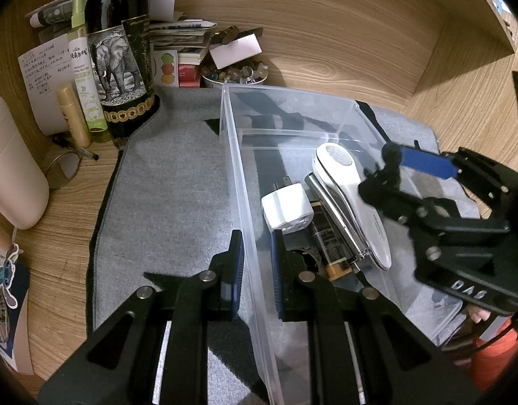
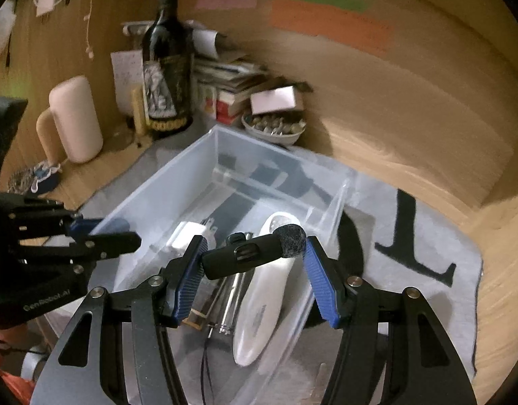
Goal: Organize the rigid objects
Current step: 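Carry the black grinder part with the right gripper and drop it into the box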
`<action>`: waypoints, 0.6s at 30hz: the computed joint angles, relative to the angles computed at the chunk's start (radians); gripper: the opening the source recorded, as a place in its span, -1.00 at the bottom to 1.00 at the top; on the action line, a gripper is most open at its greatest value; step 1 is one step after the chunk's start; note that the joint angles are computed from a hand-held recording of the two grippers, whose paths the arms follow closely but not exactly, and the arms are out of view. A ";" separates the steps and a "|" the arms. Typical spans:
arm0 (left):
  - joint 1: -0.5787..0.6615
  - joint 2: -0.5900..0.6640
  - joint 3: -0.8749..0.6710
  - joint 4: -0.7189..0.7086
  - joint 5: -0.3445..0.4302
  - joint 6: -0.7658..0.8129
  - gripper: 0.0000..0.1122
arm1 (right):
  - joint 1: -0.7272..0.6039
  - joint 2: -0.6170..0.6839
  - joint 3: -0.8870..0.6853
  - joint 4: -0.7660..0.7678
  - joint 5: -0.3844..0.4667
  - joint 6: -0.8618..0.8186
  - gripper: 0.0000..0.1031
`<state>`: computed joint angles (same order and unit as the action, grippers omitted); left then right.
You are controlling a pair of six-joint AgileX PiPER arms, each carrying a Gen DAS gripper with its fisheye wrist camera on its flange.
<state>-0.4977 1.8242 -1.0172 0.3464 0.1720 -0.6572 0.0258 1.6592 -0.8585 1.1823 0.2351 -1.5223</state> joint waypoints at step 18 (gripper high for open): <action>-0.002 0.000 0.000 0.011 0.001 -0.011 -0.75 | 0.026 0.013 0.002 -0.167 0.001 0.166 0.30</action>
